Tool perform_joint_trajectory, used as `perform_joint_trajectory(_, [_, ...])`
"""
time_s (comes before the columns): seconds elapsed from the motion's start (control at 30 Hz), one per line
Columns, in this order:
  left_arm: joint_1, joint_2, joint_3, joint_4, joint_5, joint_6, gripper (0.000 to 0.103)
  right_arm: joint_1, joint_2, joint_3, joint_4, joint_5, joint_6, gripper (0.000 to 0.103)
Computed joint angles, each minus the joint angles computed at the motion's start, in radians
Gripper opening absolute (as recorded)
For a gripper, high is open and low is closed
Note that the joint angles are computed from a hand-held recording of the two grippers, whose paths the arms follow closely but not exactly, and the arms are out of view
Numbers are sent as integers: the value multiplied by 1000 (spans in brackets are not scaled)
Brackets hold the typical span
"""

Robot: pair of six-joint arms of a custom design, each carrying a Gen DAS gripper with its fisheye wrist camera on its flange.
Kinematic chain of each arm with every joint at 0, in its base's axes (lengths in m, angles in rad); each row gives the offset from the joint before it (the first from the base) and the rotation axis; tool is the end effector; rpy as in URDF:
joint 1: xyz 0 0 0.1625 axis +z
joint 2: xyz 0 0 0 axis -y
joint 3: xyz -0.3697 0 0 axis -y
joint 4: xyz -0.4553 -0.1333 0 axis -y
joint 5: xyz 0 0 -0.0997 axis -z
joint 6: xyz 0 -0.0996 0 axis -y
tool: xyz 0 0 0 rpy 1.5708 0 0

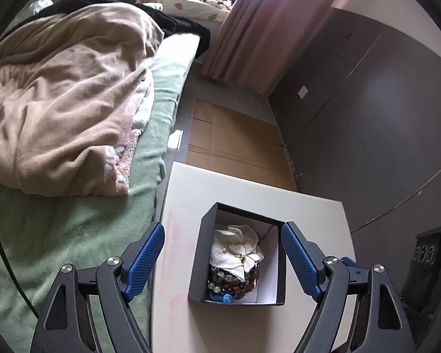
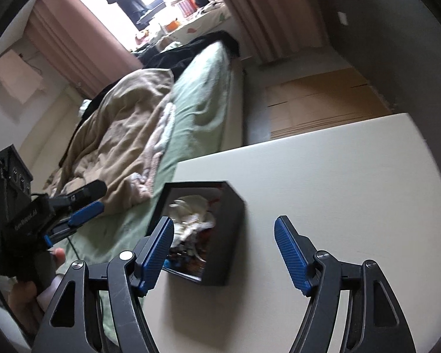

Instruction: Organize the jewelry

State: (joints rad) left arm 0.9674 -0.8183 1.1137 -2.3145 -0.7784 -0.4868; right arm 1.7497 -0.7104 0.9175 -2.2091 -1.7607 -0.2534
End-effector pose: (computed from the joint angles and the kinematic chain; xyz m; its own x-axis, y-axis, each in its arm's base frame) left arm -0.2906 -0.7815 0.2800 -0.9050 -0.2196 -0.3644 0.0996 0.7233 -0.6833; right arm 0.2652 -0.8232 0.2628 -0.9086 -0.3181 0.2708 -0.4023 0.8411 -0.3616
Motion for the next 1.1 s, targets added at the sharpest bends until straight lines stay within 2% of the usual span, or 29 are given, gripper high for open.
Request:
perform_joint_trajectory(0.07, [-8, 0, 10, -13, 11, 5, 82, -3, -21, 19, -14, -11, -1, 84])
perform_joint_trajectory(0.2, [-29, 6, 26, -14, 58, 21, 82, -7, -59, 55, -31, -33, -6, 88])
perform_joint_trajectory(0.23, [-34, 9, 28, -4, 72, 20, 83, -9, -73, 70, -41, -37, -6, 94])
perform_joint_trajectory(0.3, [-39, 10, 39, -18, 75, 33, 92, -12, -95, 94, -63, -49, -2, 103])
perform_joint_trajectory(0.33, [-42, 7, 51, -35, 74, 39, 100, -13, -105, 106, -79, -59, 1, 103])
perform_joint_trajectory(0.37, [-44, 4, 62, -55, 70, 49, 103, -14, -116, 118, -93, -70, 4, 103])
perform_joint_trajectory(0.6, [-70, -6, 111, -123, 67, 103, 103, -14, -177, 176, -138, -116, -11, 103])
perform_joint_trajectory(0.77, [-92, -7, 134, -129, 73, 111, 103, -2, -208, 204, -136, -150, -63, 103])
perform_joint_trajectory(0.9, [-110, -10, 158, -167, 77, 139, 103, 2, -240, 240, -146, -159, -93, 103])
perform_joint_trajectory(1.1, [-130, -21, 196, -222, 101, 177, 103, -3, -291, 301, -181, -166, -96, 103])
